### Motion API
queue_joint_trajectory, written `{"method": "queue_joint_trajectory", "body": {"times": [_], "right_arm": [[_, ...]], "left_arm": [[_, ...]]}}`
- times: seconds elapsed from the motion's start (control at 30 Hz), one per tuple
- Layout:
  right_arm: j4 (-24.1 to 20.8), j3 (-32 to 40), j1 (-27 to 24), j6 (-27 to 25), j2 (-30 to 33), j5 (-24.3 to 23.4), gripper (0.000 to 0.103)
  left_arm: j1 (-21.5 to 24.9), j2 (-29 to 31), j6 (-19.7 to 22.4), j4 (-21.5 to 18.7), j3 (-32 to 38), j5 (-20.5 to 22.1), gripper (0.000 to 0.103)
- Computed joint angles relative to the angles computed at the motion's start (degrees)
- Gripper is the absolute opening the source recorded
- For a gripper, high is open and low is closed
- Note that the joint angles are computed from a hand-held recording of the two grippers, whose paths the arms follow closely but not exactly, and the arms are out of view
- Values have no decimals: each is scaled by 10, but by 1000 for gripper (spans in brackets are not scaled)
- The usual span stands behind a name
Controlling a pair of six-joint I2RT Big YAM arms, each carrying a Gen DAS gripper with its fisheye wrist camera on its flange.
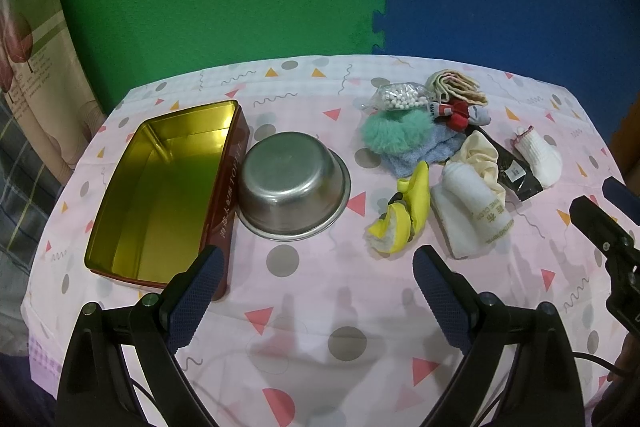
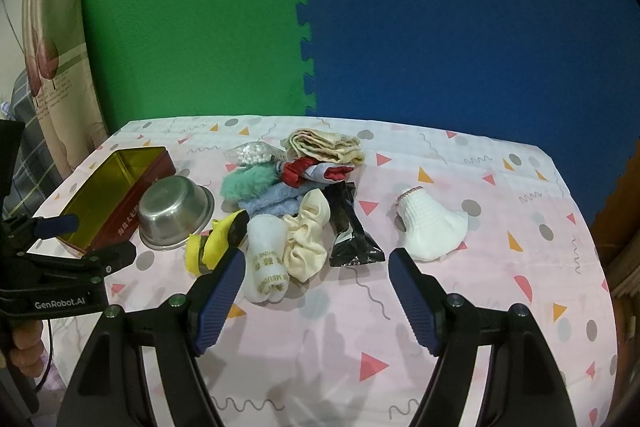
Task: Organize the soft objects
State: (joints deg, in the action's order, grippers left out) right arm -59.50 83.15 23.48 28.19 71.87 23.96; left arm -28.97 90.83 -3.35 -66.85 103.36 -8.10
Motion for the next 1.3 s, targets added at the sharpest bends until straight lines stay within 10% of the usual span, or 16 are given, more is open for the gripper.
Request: {"method": "queue_joint_trajectory", "body": {"times": [0.53,1.1,1.3], "right_arm": [[-10,-9,-6,-1,-8,1,76],[2,-43,-41,-10,-19,-32,76],[12,-52,-53,-5,-14,-51,76]], "left_arm": [[7,4,-1,1,-6,5,94],[-11,62,93,24,22,52,94],[-18,101,113,5,58,57,78]]}}
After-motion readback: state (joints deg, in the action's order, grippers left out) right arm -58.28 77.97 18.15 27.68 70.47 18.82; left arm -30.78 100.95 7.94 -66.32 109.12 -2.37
